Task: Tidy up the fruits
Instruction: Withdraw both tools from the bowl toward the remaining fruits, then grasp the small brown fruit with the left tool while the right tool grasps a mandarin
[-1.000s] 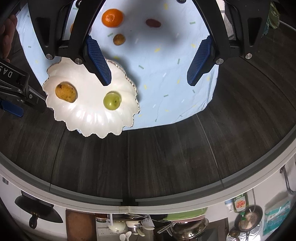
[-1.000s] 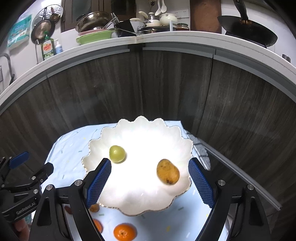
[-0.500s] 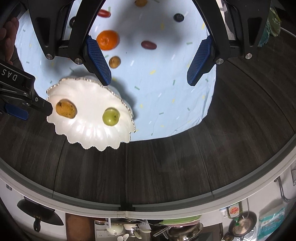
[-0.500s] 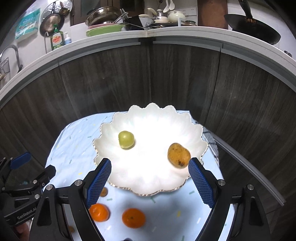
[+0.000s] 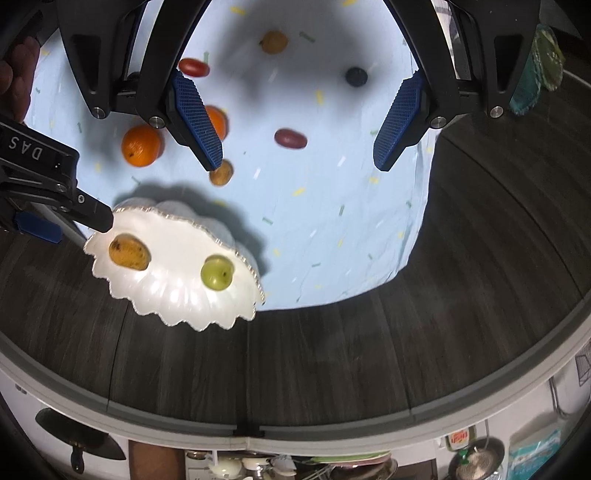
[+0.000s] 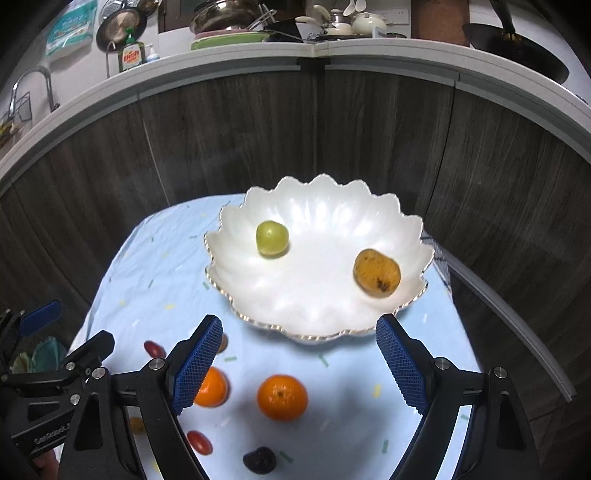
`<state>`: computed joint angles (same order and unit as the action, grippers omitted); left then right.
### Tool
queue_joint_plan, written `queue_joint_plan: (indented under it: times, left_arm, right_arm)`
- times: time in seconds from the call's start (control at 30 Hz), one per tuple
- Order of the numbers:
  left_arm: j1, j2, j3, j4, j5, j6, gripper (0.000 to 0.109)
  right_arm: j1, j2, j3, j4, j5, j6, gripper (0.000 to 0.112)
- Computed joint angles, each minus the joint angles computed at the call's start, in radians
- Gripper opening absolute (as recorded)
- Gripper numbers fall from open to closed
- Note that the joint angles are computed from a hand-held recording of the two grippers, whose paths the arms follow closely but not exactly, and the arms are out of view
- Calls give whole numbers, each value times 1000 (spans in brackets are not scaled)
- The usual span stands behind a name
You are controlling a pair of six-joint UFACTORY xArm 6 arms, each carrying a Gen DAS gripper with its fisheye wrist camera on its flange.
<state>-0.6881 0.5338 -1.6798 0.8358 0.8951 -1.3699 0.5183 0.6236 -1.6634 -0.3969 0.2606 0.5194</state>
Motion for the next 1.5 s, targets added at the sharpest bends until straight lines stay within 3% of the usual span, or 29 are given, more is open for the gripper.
queue_joint_plan:
  times: [0.27, 0.6, 0.73, 1.13, 1.5]
  left_arm:
    - [-14, -1, 44, -11, 9, -26, 84]
    - [-16, -7, 103, -2, -53, -79, 84]
    - [-17, -6, 115, 3, -64, -112, 90]
    - [-21, 17, 131, -27, -74, -145, 90]
    - [-30, 25, 153, -44, -108, -160, 86]
  right_arm:
    - [8, -4, 55, 10, -26, -9, 86]
    - [7, 2, 95, -40, -57, 22, 86]
    - [5, 3, 105, -82, -70, 55, 86]
    - [3, 33, 104, -172, -80, 118, 86]
    - [2, 61, 98, -140, -93, 90, 86]
